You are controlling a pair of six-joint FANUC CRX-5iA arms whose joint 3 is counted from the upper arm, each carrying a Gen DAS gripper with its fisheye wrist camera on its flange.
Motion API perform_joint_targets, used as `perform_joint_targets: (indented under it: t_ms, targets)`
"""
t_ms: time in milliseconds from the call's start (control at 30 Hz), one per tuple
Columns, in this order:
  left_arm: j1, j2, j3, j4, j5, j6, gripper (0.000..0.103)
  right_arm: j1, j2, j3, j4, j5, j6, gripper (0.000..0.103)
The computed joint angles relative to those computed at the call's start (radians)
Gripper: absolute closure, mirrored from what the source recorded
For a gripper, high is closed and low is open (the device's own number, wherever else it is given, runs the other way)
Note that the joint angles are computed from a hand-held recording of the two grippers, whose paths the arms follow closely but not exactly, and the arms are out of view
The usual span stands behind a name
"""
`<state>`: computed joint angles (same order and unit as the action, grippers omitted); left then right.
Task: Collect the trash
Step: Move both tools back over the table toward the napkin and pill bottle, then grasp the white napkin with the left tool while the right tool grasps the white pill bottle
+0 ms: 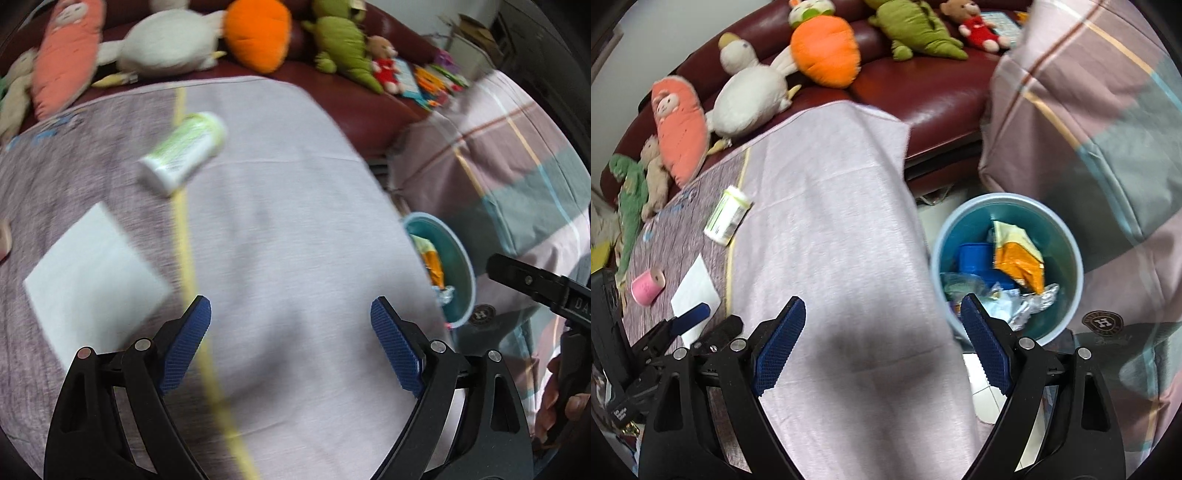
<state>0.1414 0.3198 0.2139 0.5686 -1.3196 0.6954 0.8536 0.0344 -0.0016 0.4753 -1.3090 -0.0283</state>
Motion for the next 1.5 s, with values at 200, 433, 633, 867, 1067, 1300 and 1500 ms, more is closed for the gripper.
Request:
perform_joint_targets:
  t_ms: [200, 433, 633, 867, 1067, 1300, 1500]
  targets:
    - [0.083, 0.044, 0.041, -0.001, -0.003, 0.034, 0.014, 0.000, 0.094, 0.113, -0.046, 0.008, 0.086, 0.021]
    - [0.145, 0.092, 0.090, -0.038, 0.028, 0.035, 0.014, 0.001, 0.202, 0.248, -0.083, -0.013, 0.184, 0.021]
    - [0.160, 0.155, 0.156, -0.090, 0.031, 0.034, 0.014, -0.010, 0.253, 0.306, -0.119, -0.018, 0.217, 0.021]
    - [0.140, 0.158, 0.143, -0.111, 0.060, -0.012, 0.004, -0.030, 0.303, 0.360, -0.157, -0.025, 0.251, 0.021]
    - [0.109, 0.098, 0.055, -0.158, 0.195, -0.045, 0.004, -0.040, 0.321, 0.377, -0.171, -0.018, 0.270, 0.021]
    - [0.111, 0.063, 0.017, -0.174, 0.281, 0.015, 0.053, -0.040, 0.321, 0.377, -0.178, -0.018, 0.272, 0.021]
    - [0.149, 0.100, 0.088, -0.158, 0.216, 0.124, 0.095, -0.039, 0.325, 0.389, -0.179, -0.015, 0.280, 0.021]
